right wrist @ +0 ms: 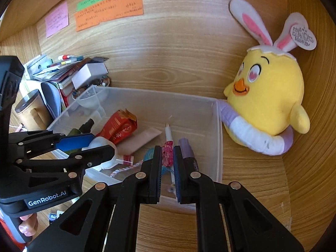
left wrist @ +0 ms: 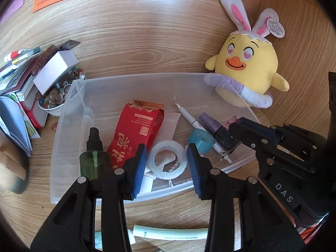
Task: Organize objects
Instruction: 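Carry the white tape roll and pink charm into the clear box and release both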
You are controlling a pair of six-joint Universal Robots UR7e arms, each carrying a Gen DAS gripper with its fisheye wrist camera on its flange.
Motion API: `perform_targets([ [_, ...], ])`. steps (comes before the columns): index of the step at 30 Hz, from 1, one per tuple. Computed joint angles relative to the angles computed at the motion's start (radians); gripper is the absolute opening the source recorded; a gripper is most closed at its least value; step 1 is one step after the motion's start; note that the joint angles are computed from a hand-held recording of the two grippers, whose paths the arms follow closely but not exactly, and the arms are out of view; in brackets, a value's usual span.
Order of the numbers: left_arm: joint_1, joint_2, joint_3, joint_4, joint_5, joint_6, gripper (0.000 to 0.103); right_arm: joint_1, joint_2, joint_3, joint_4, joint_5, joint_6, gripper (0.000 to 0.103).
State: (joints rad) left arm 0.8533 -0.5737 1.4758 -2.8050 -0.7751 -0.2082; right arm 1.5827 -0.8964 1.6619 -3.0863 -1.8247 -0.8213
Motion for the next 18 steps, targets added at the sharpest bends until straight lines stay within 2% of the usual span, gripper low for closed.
perform_targets([
  [5,-0.005,-0.001,0.004,-0.008,0.006,-0.009,0.054,0.001,0.002,-0.002,0.008,-0.013,-0.003,0.009],
  [7,-0.009,-0.006,0.010,-0.016,0.000,-0.008,0.063,0.004,0.006,0.003,-0.017,-0.023,-0.013,0.009],
  [12,-0.030,-0.017,0.034,-0.051,0.022,0.010,0.070,0.012,0.006,0.007,-0.029,-0.038,-0.032,0.011],
  [14,-0.041,-0.020,0.044,-0.068,0.048,0.021,0.074,0.014,0.007,0.008,-0.039,-0.045,-0.033,0.017],
  [16,-0.046,-0.027,0.056,-0.092,0.049,0.031,0.086,0.013,0.005,0.009,-0.044,-0.045,-0.030,0.035],
  [18,-0.051,-0.030,0.062,-0.106,0.065,0.036,0.089,0.011,-0.002,0.015,-0.046,-0.037,-0.022,0.045],
])
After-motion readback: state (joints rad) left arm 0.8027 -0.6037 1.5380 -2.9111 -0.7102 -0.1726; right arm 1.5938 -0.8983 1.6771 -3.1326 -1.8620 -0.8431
